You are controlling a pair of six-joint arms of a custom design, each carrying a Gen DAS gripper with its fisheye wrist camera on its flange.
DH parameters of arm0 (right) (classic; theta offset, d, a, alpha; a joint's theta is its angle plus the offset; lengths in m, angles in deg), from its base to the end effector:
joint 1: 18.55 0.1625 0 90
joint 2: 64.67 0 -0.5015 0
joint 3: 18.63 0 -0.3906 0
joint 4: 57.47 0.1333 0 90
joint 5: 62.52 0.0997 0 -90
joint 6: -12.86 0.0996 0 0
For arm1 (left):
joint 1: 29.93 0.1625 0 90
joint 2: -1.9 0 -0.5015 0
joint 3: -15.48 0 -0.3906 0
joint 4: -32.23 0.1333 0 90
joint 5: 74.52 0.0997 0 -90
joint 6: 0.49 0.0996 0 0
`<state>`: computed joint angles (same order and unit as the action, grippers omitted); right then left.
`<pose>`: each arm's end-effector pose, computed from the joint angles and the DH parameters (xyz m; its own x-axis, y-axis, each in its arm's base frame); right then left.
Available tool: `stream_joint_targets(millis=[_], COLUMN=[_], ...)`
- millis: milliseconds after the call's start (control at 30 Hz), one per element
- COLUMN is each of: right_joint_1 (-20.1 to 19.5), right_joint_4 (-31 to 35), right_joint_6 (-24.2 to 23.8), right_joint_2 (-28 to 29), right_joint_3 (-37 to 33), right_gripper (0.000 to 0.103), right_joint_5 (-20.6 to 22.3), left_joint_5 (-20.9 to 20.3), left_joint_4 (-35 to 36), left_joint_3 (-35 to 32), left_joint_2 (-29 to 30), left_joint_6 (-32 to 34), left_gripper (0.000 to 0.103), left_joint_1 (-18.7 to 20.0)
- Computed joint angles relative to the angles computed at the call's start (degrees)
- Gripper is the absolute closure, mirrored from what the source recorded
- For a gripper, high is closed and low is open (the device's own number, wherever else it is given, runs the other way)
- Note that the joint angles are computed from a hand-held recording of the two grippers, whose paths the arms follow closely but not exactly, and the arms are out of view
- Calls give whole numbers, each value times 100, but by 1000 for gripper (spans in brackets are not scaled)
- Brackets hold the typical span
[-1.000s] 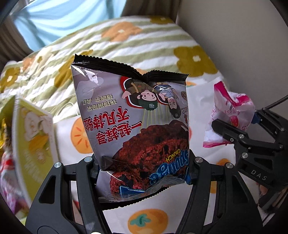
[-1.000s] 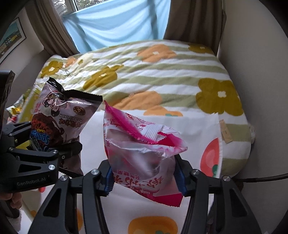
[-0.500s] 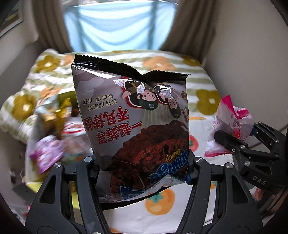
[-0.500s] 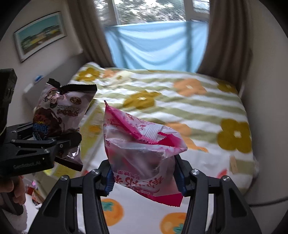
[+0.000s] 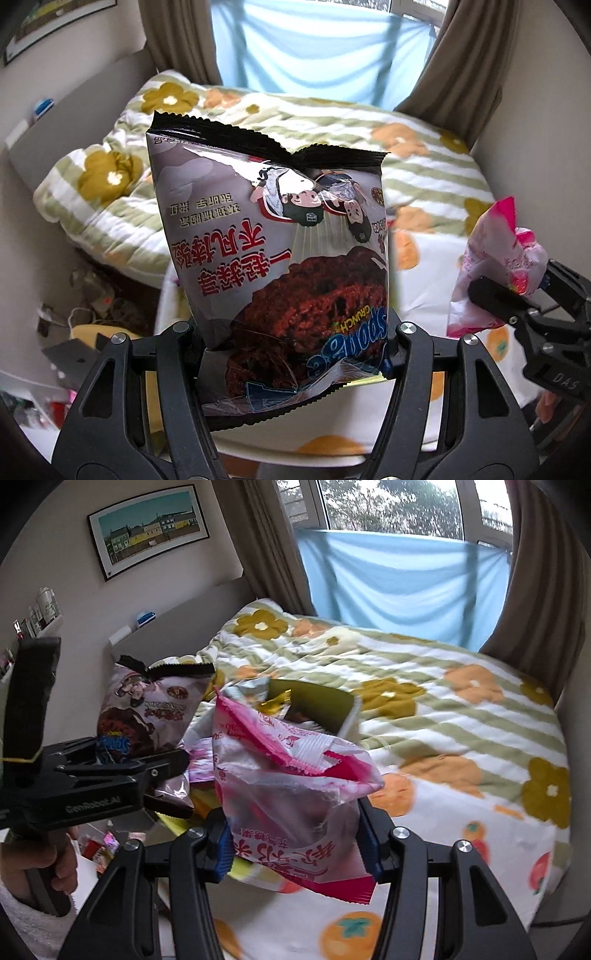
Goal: Organize snacks
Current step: 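Carry both bags to the box and drop them inside with both tools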
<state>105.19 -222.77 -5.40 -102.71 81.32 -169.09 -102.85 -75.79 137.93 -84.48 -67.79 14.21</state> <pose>0.4749 -0.5222 0.0572 -0.6224 -0.7069 0.3360 -0.7743 0.6186 -0.1330 -0.1529 -0.4563 0.3572 -0.6815 -0.4061 -0.6088 0.1390 0.7449 -0.6525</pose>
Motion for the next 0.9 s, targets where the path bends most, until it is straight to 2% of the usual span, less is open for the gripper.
stream_joint_targets(millis=[133,300,367,400,433,467,500,533,600,700,800,900], right_joint_1=[158,313,343,359,363,374,381,386,381,338,300,287], right_joint_4=[-127,-345,-382,-393,-370,-345,-331,-317,-313,-263,-261,-286], right_joint_6=[581,1207,1420,1511,1573,1619,1652,1667,1667,1602,1560,1555], right_joint_2=[275,432,419,415,407,402,402,401,402,417,473,500], right_joint_3=[-16,84,161,196,206,204,201,195,194,173,136,123], right_gripper=[53,53,53,53,53,53,53,53,53,53,53,53], right_joint_5=[-179,-614,-763,-840,-909,-957,-1003,-1030,-1028,-944,-869,-864], left_joint_5=[-248,-652,-795,-797,-798,-781,-701,-611,-566,-445,-478,-437], left_joint_4=[-785,-2055,-2326,-2331,-2396,-2453,-2393,-2371,-2285,-1730,-1717,-1286], left_joint_3=[297,549,548,549,558,577,583,632,666,674,782,749], left_joint_2=[-269,-320,-251,-233,-201,-191,-185,-210,-272,-472,-769,-965], left_joint_6=[1009,2549,2899,2918,2975,3022,2967,2898,2826,2377,2164,1831], left_gripper=[43,43,42,42,37,19,7,0,0,0,0,0], left_joint_1=[258,581,672,673,691,701,702,667,657,599,522,546])
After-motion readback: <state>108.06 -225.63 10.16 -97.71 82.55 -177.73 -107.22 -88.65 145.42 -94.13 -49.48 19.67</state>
